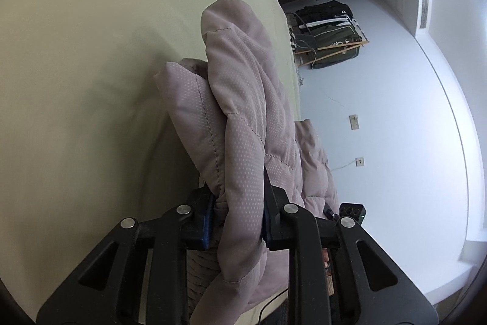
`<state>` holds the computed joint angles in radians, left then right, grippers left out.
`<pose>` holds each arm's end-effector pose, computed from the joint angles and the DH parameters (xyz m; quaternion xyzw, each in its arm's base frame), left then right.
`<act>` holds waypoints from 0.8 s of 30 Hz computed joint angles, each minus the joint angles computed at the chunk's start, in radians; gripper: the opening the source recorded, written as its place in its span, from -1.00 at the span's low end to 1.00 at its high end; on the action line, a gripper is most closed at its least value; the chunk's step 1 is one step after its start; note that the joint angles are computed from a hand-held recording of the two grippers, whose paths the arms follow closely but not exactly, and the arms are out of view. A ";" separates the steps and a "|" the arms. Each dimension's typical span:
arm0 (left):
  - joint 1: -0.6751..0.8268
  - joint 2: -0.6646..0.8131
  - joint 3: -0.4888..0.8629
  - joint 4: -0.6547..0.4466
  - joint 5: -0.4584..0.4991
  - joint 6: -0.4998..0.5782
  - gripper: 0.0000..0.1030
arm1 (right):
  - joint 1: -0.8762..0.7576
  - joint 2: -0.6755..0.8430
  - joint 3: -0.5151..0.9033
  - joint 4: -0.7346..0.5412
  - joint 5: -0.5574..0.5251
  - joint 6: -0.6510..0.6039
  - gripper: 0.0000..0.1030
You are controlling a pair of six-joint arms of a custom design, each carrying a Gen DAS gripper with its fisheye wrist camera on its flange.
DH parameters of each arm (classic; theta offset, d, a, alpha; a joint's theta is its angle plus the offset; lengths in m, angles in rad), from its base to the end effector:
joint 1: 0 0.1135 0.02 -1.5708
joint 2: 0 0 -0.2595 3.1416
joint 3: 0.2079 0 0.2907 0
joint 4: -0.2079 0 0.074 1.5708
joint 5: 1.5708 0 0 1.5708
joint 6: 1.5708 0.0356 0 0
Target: Fold large clothes
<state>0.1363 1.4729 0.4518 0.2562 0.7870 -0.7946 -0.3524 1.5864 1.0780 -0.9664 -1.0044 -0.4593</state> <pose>0.2669 0.0112 0.0919 -0.2470 0.8267 -0.4508 0.2287 0.3019 -0.0790 0.1942 -0.0698 0.8730 0.4251 0.2285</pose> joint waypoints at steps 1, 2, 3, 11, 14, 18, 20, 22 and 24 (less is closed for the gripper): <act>0.005 -0.066 -0.032 -0.041 0.003 0.015 -0.59 | -0.022 -0.042 -0.032 -0.046 -0.012 -0.040 -0.15; 0.013 -0.153 -0.076 -0.091 0.009 0.033 -0.59 | -0.042 -0.073 -0.055 -0.088 -0.020 -0.078 -0.15; 0.022 -0.223 -0.108 -0.130 0.017 0.044 -0.59 | -0.068 -0.103 -0.077 -0.140 -0.027 -0.129 -0.15; 0.053 -0.375 -0.257 -0.215 0.007 0.087 -0.59 | -0.190 -0.191 -0.237 -0.243 0.020 -0.289 -0.15; 0.098 -0.117 -0.239 -0.049 0.027 0.107 -0.53 | -0.240 -0.087 -0.276 -0.142 0.048 -0.247 -0.08; 0.085 0.068 -0.235 0.171 0.022 0.040 -0.46 | -0.239 -0.015 -0.325 0.027 0.026 -0.153 0.11; 0.083 0.110 -0.230 0.211 0.017 0.039 -0.43 | -0.253 0.015 -0.332 0.049 0.012 -0.168 0.13; 0.086 0.131 -0.243 0.243 0.027 0.042 -0.39 | -0.271 0.068 -0.327 0.051 -0.007 -0.218 0.14; 0.099 0.230 -0.276 0.366 0.035 0.056 -0.29 | -0.280 0.092 -0.328 0.057 -0.018 -0.238 0.14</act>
<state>0.2352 1.7030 0.1754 0.6218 0.8224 -0.7381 -0.6329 1.6785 0.7504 -0.9090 -1.0229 -0.6976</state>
